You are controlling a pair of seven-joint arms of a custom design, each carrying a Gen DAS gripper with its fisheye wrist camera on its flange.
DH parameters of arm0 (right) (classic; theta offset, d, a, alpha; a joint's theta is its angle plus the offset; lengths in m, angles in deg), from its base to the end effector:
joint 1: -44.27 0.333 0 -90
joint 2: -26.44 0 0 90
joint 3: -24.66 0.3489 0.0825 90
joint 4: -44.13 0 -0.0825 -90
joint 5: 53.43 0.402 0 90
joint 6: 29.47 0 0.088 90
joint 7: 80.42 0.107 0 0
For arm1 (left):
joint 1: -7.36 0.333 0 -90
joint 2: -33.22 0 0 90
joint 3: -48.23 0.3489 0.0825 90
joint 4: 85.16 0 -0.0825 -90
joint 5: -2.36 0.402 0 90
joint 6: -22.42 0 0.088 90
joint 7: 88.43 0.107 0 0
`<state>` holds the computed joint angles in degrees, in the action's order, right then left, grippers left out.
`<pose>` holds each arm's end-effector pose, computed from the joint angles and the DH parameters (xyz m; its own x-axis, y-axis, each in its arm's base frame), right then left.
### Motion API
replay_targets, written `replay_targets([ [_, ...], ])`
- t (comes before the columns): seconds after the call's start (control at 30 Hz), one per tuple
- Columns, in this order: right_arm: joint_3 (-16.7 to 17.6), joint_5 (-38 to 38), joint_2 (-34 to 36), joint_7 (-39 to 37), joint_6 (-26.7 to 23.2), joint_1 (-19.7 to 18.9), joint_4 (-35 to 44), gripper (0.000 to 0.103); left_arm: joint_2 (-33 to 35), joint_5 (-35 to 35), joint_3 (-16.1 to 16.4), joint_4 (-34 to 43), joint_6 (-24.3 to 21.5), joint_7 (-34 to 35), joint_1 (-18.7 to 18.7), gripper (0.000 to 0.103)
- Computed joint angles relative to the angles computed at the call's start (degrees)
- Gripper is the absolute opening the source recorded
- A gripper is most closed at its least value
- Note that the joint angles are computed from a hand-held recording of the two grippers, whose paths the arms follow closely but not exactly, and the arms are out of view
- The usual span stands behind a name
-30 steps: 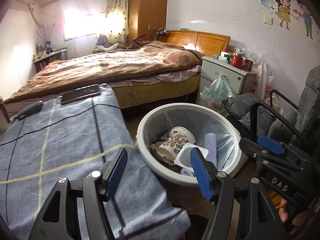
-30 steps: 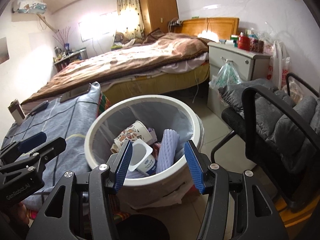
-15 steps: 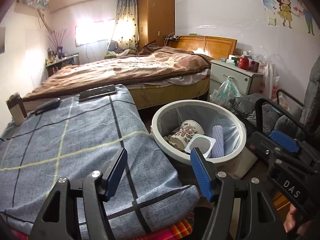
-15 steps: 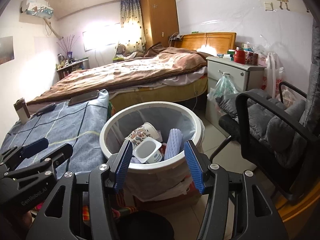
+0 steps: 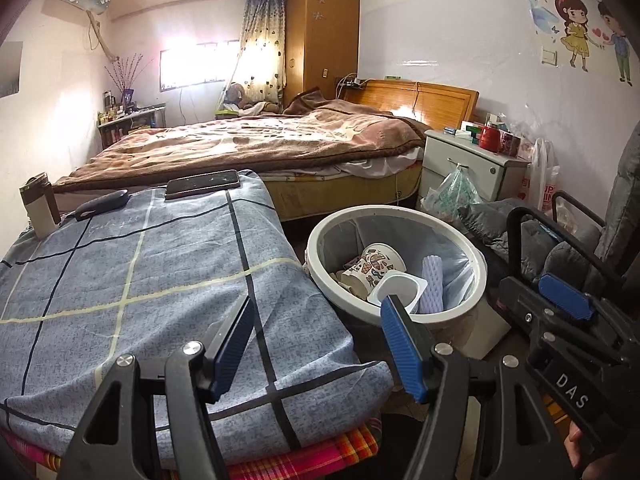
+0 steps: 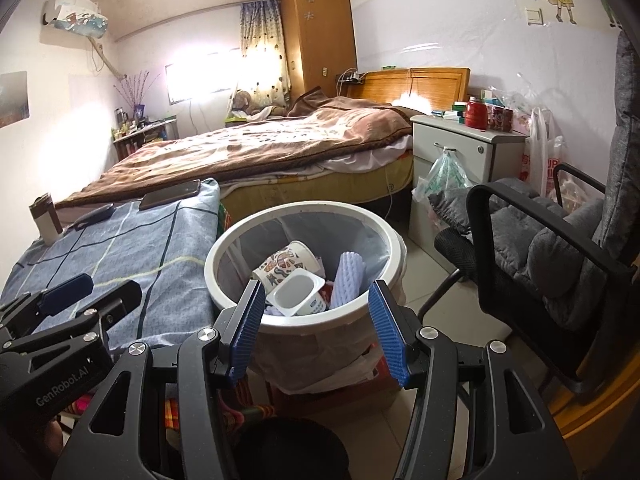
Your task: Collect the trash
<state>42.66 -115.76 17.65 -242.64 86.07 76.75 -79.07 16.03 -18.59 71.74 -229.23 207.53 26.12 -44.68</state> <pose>0.3736 0.3823 0.5210 -0.4495 -0.8920 -0.0471 -0.4495 0.2714 -0.8511 0.4496 -0.1895 0.5120 -0.4991 -0.8652 0.0471 -0.4974 0.2416 -0.8332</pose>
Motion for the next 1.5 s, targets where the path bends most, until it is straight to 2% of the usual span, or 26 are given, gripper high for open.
replay_targets([
  [0.2, 0.0, 0.4, 0.4, -0.3, 0.0, 0.2, 0.4, 0.056, -0.1, 0.0, -0.2, -0.1, -0.1, -0.1, 0.3, 0.068],
  [0.57, -0.1, 0.6, 0.4, -0.3, -0.1, 0.4, 0.5, 0.056, -0.4, 1.1, -2.8, -0.5, 0.2, -1.7, 3.2, 0.068],
  [1.1, -0.1, 1.2, 0.5, -0.6, -0.2, 0.5, 0.7, 0.056, -0.9, 4.1, -1.6, -1.1, 0.4, -4.2, 2.7, 0.068],
  [1.5, -0.1, 1.3, 0.9, -0.7, -0.5, 0.7, 0.9, 0.056, -0.6, 3.6, -1.8, -0.8, -0.1, -3.9, 2.9, 0.068],
])
